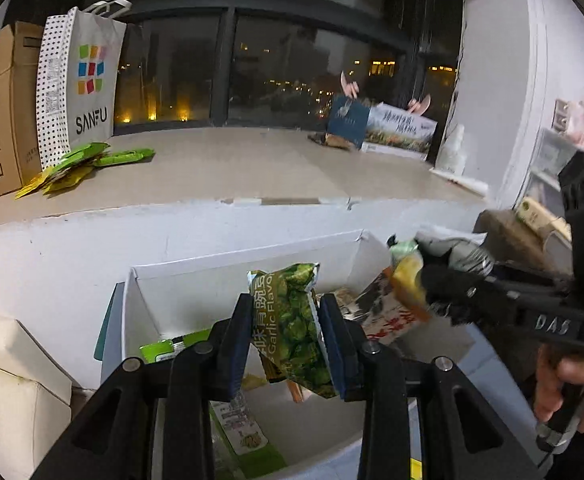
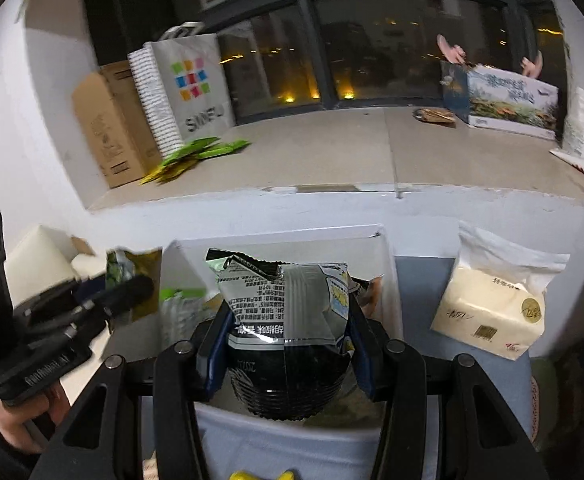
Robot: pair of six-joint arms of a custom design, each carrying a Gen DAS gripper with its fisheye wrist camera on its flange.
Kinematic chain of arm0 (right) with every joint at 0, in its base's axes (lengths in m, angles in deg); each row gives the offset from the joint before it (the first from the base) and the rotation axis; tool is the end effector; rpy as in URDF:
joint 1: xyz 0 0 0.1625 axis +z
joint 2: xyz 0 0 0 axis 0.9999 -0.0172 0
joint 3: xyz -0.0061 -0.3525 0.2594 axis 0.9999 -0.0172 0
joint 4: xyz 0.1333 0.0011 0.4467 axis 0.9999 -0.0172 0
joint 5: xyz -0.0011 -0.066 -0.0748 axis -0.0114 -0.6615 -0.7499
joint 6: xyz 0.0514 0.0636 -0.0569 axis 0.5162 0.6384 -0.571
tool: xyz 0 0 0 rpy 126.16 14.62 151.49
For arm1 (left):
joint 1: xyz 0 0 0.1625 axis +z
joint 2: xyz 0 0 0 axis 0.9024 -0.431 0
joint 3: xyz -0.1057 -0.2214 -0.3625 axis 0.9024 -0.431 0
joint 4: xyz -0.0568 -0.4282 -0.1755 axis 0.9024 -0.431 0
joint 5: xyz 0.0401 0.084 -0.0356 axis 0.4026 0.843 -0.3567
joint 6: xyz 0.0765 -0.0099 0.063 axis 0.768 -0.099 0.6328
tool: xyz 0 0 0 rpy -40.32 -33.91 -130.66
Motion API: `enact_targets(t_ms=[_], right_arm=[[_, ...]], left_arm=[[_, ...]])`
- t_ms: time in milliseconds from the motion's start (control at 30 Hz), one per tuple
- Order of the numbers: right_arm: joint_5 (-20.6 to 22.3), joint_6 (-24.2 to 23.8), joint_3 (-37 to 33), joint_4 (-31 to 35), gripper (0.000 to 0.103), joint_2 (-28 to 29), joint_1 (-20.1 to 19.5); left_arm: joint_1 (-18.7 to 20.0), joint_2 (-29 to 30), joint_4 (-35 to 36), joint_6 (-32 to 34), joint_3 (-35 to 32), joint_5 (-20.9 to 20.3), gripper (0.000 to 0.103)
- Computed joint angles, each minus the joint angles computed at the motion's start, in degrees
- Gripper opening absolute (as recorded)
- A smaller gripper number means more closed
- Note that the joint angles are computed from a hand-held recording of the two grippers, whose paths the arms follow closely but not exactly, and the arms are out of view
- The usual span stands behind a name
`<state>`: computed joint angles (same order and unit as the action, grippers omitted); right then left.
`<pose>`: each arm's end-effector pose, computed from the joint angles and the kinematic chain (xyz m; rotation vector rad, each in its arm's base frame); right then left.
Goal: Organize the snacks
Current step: 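Drop both held bags into the white box and open both tools, then grasp the green wafer pack with the right tool while the left tool grasps the round bun bag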
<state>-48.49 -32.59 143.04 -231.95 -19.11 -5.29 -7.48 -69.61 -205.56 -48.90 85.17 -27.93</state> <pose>0.0193 -0.7596 0.3143 0.1979 -2.3130 1.1620 -0.3549 -0.8519 -0.0425 1.1634 2.4931 -0.7997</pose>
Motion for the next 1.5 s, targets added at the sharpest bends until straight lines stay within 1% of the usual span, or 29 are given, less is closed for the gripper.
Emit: enact_targets(t_ms=[33, 67, 100, 133, 167, 200, 233, 300, 367, 433, 500, 600, 700, 800, 900, 1000, 1033, 1133, 1267, 1333, 1400, 1500], right_arm=[[-0.18, 0.35, -0.81, 0.58, 0.055, 0.31, -0.22], [-0.3, 0.54, -1.53, 1.05, 0.056, 0.6, -0.45], [-0.04, 0.88, -2.1, 1.91, 0.06, 0.74, -0.64], [0.64, 1.59, -2.7, 4.33, 0.064, 0.59, -0.94], [0.47, 2.32, -3.37, 6.7, 0.083, 0.55, -1.07], [-0.05, 2.74, -3.48, 7.02, 0.099, 0.62, -1.06], [-0.03, 2.23, -2.8, 4.95, 0.102, 0.54, -1.09], [-0.62, 0.29, -2.0, 2.05, 0.103, 0.6, -0.94], [-2.81, -1.98, -1.87, 0.76, 0.103, 0.94, -0.45], [-5.14, -4.97, -1.39, -1.77, 0.103, 1.23, 0.2], [-5.64, -6.54, -0.59, -3.75, 0.103, 0.94, 0.57], [-5.2, -7.7, 0.89, -4.91, 0.103, 0.03, 1.11], [-3.51, -9.21, 4.26, -7.96, 0.103, -1.92, 1.79], [-2.01, -10.78, 8.04, -11.34, 0.103, -4.21, 2.62], [0.48, -12.08, 13.27, -15.6, 0.103, -7.11, 3.39], [3.54, -13.11, 19.09, -19.28, 0.103, -10.3, 3.59], [4.43, -13.67, 21.24, -20.52, 0.103, -11.38, 3.58], [5.94, -15.68, 27.31, -24.53, 0.103, -14.03, 3.07], [5.47, -14.79, 34.02, -27.7, 0.103, -17.09, 1.62], [6.97, -14.05, 37.18, -29.13, 0.103, -18.7, 0.12], [6.56, -11.82, 39.71, -30.1, 0.103, -19.76, -1.33], [8.04, -9.7, 42.02, -29.4, 0.103, -21.0, -3.5]], left_arm=[[-0.06, 0.35, 0.22, 0.32, -0.37, 0.74, 0.039], [-0.1, 0.73, 0.96, 0.66, -0.88, 1.48, 0.043], [-0.18, 0.86, 1.49, 0.49, -1.03, 2.54, 0.065], [-0.13, 0.71, 2.31, -0.64, -0.92, 3.08, 0.1], [0.13, 0.14, 1.48, -0.81, 0.06, 1.88, 0.102], [0.28, -0.3, 1.15, -0.87, 0.67, 1.34, 0.103], [0.34, -0.81, 0.97, -1.33, 1.35, 1.55, 0.103], [0.56, -1.87, 0.71, -2.34, 2.66, 1.26, 0.103], [0.45, -3.03, -0.7, -2.3, 4.5, 2.34, 0.103], [0.42, -4.25, -2.44, -1.97, 6.5, 2.36, 0.103], [0.35, -5.84, -3.98, -2.72, 8.92, 2.07, 0.103], [0.08, -9.76, -8.74, -3.11, 15.5, -0.03, 0.103], [-0.78, -13.36, -13.0, -2.64, 21.75, -0.6, 0.103], [-1.71, -17.93, -17.87, -3.31, 29.27, -2.15, 0.103], [-2.41, -21.85, -18.56, -3.78, 34.81, -3.79, 0.103], [-3.41, -24.9, -21.58, -3.28, 40.34, -3.76, 0.103], [-3.77, -26.13, -23.87, -2.74, 43.02, -3.89, 0.103], [-4.76, -28.51, -29.06, -3.12, 48.74, -2.24, 0.103], [-4.41, -31.16, -28.86, -6.45, 53.15, -4.15, 0.103], [-4.45, -31.3, -29.44, -7.13, 54.22, -3.17, 0.103], [-4.11, -31.33, -28.39, -7.89, 54.7, -3.44, 0.103], [-4.13, -30.97, -28.5, -8.42, 55.25, -1.5, 0.103]])
